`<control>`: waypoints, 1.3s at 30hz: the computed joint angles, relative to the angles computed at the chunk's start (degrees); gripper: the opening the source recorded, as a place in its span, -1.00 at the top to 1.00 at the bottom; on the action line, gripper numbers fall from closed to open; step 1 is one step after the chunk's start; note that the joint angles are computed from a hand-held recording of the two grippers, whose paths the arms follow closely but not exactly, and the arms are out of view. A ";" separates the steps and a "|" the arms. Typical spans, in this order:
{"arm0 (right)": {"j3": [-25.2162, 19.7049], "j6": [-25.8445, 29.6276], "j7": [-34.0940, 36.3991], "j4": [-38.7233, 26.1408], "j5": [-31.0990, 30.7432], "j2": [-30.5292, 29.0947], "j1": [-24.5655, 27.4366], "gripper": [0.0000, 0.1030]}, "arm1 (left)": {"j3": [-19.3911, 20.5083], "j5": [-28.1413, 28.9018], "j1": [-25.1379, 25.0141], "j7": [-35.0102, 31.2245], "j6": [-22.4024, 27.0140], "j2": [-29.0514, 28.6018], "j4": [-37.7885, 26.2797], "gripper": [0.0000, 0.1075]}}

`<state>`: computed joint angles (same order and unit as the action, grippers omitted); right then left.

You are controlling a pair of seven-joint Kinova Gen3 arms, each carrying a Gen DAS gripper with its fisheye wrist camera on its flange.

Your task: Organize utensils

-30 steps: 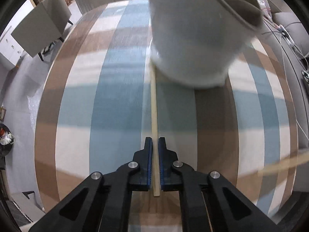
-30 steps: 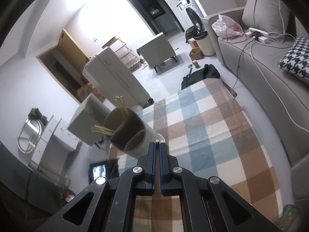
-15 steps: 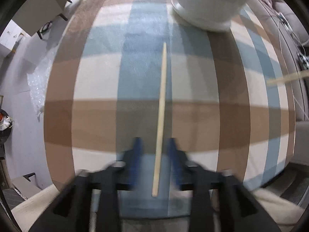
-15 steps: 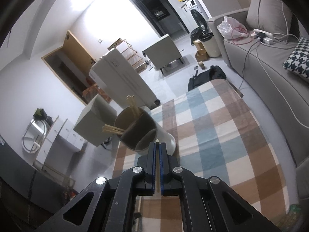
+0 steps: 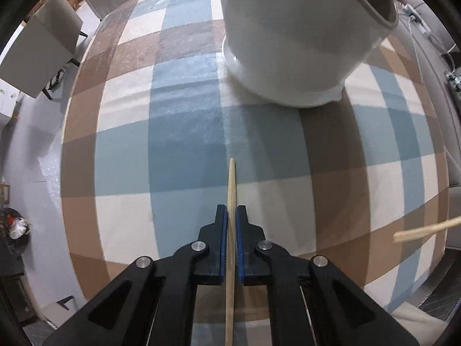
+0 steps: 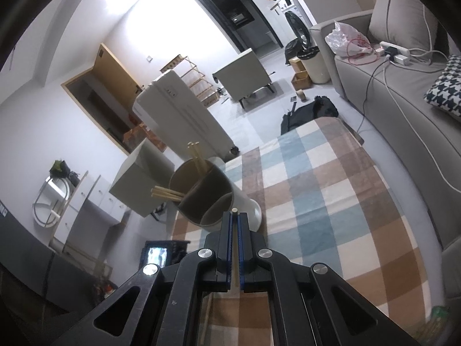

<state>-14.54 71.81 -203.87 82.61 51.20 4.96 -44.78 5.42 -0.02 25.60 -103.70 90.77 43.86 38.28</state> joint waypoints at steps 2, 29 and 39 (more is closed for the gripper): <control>0.09 -0.32 0.19 -0.02 -0.28 0.07 0.16 0.95 | -0.17 3.03 -1.79 -0.52 -1.65 -0.91 1.62 0.97; 7.28 3.63 15.95 -13.41 -7.33 11.57 -6.95 0.95 | 6.34 23.42 -15.38 -14.10 -17.06 -21.06 18.61 1.00; 8.61 7.19 13.80 -13.50 -4.71 10.46 -9.16 0.95 | 5.77 27.07 -18.53 -15.27 -12.28 -18.66 16.06 1.00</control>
<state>-5.92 79.00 -190.07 69.11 46.49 15.42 -53.94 11.19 27.05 7.07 -118.97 78.49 25.20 54.35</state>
